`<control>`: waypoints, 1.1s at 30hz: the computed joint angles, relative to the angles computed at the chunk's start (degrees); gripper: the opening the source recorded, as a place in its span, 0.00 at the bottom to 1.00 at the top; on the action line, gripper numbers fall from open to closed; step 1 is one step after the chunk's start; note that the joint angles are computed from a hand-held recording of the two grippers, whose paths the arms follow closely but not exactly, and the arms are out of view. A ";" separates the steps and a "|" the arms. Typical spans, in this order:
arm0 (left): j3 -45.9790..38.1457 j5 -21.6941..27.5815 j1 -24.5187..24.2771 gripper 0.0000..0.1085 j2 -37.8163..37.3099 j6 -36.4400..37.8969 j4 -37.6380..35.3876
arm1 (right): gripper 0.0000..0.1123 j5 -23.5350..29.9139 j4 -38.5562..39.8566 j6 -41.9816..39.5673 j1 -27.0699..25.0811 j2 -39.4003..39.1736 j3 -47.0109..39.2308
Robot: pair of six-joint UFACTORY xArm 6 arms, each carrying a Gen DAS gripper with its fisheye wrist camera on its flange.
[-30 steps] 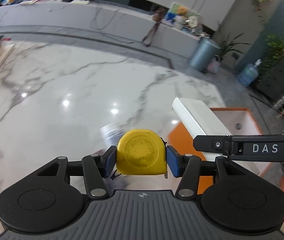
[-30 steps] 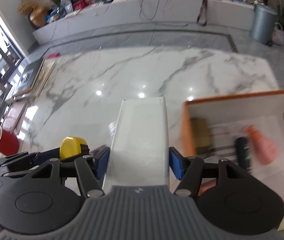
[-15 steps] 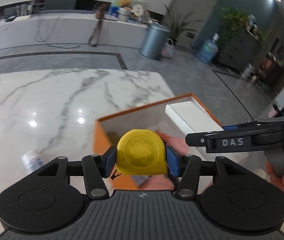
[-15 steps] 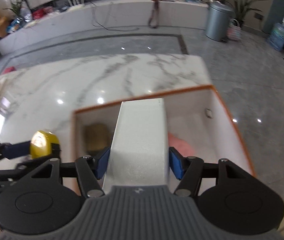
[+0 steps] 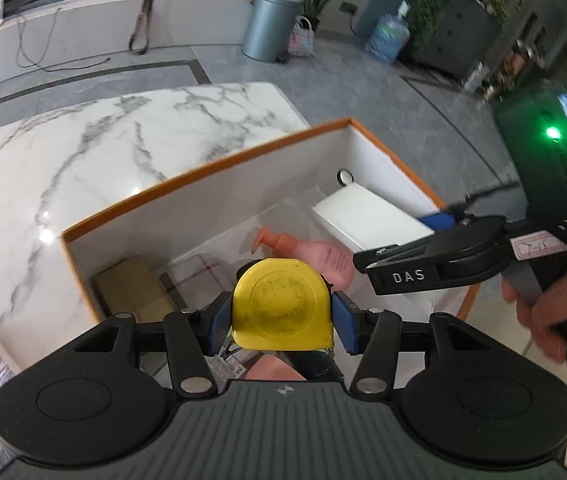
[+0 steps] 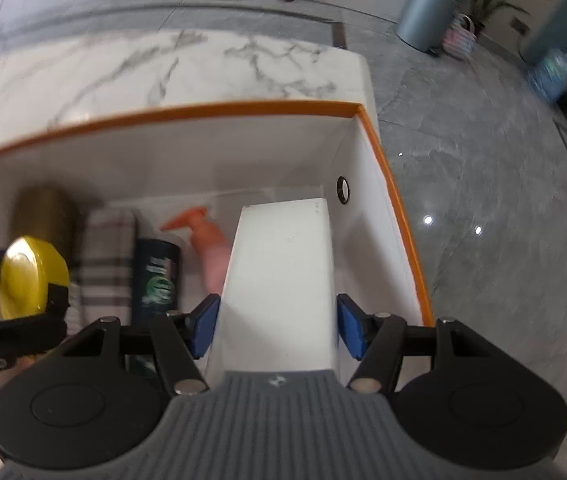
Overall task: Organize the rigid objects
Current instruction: 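Lower the flat box into the shoebox with the right tool while the left tool carries the tape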
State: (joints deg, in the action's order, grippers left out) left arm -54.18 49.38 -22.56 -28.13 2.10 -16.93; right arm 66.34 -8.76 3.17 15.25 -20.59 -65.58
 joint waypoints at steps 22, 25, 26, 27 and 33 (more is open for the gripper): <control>-1.90 0.56 -3.31 0.56 5.43 3.29 -2.89 | 0.54 -2.65 -7.34 -12.80 -0.54 2.57 2.48; -1.83 0.27 -4.02 0.56 5.84 2.80 -2.48 | 0.54 -2.92 -6.96 -12.57 -0.93 1.61 2.74; -1.97 0.19 -4.21 0.56 6.20 2.71 -2.51 | 0.54 -3.22 -6.61 -12.50 -1.06 1.04 3.08; -1.98 0.14 -4.46 0.56 6.45 2.66 -2.73 | 0.54 -3.63 -6.12 -12.65 -1.30 0.38 3.48; -2.55 1.64 -5.77 0.56 8.22 3.60 -4.73 | 0.54 -5.09 -4.25 -14.33 -1.67 -2.76 5.89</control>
